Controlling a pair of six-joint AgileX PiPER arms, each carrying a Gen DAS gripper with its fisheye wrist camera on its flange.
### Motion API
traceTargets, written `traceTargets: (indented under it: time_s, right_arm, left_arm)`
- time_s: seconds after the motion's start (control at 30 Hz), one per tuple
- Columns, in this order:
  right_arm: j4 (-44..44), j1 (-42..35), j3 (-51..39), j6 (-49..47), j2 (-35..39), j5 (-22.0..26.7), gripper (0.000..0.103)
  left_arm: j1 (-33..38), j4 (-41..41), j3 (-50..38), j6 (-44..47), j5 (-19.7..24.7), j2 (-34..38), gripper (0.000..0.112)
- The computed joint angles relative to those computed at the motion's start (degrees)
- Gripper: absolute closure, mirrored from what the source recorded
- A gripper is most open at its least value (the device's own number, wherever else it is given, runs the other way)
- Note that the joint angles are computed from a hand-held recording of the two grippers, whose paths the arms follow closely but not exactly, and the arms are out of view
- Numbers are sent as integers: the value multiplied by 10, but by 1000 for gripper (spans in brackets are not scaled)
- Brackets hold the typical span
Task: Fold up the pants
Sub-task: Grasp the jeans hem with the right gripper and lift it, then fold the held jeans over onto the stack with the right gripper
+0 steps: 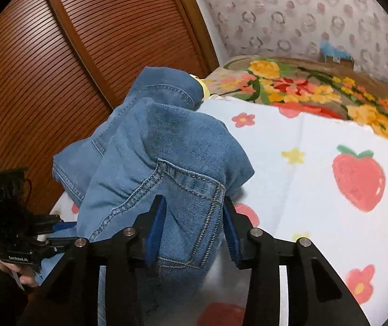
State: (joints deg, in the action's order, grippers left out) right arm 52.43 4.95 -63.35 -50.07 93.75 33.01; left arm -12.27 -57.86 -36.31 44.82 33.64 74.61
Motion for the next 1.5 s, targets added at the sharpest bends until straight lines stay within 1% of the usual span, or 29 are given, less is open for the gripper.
traceTargets:
  time_s: [0.03, 0.07, 0.1, 0.13, 0.17, 0.2, 0.27, 0.37, 0.43, 0.57, 0.67, 0.77, 0.83, 0.93, 1.03, 1.17, 1.23, 1.27, 1.33, 1.43, 1.47, 1.5]
  right_arm:
    - [12, -3, 1, -9, 2, 4, 59]
    - [18, -5, -2, -13, 6, 9, 59]
    - [21, -6, -3, -16, 7, 12, 66]
    - [27, -8, -3, -24, 6, 18, 69]
    - [29, -8, -2, -30, 2, 18, 77]
    - [36, -8, 0, -38, -5, 17, 80]
    - [51, -7, 6, -49, -25, 18, 82]
    - [4, 23, 3, -10, -62, -5, 84]
    - [-18, 37, -2, 10, -86, -5, 84]
    - [-80, 66, -36, 76, -123, 4, 84]
    - [-133, 91, -74, 125, -135, 10, 84]
    - [-195, 127, -130, 179, -121, 16, 85]
    - [-231, 153, -174, 209, -99, 19, 85]
    - [-243, 174, -228, 222, -55, 19, 85]
    - [-226, 181, -292, 229, 11, 20, 85]
    - [-157, 155, -365, 182, 98, 25, 85]
    - [-143, 139, -406, 180, 147, 36, 85]
    - [-147, 132, -432, 191, 176, 44, 84]
    - [-180, 124, -489, 231, 237, 59, 84]
    - [-231, 110, -529, 279, 299, 77, 82]
    - [-251, 108, -542, 298, 316, 80, 77]
    - [-260, 104, -547, 303, 328, 79, 73]
  left_arm:
    - [-3, 3, 1, 2, -3, -5, 81]
    - [-5, 3, 2, 2, -4, -9, 83]
    - [-6, 3, 3, 1, -1, -14, 89]
    - [-11, 11, 3, -5, 0, -21, 93]
    - [-16, 18, 7, -14, -7, -35, 95]
    - [-14, 18, 7, -13, -3, -42, 96]
    - [-4, 7, 10, -3, 13, -58, 97]
    - [26, -7, 11, 16, 50, -89, 99]
    - [41, -1, 10, 14, 68, -118, 99]
    - [105, -16, -4, 35, 130, -165, 99]
    - [174, -30, -26, 57, 186, -187, 99]
    - [240, -42, -47, 84, 230, -189, 99]
    - [305, -51, -71, 111, 269, -175, 99]
    - [362, -47, -112, 126, 294, -147, 99]
    - [381, -28, -161, 127, 286, -107, 99]
    - [347, 16, -226, 101, 237, -43, 99]
    - [329, 38, -255, 93, 212, -6, 99]
    - [312, 55, -269, 82, 195, 14, 99]
    - [264, 106, -293, 44, 144, 67, 99]
    - [208, 187, -314, -20, 88, 129, 98]
    - [191, 213, -316, -40, 64, 147, 98]
    - [184, 225, -319, -49, 55, 156, 97]
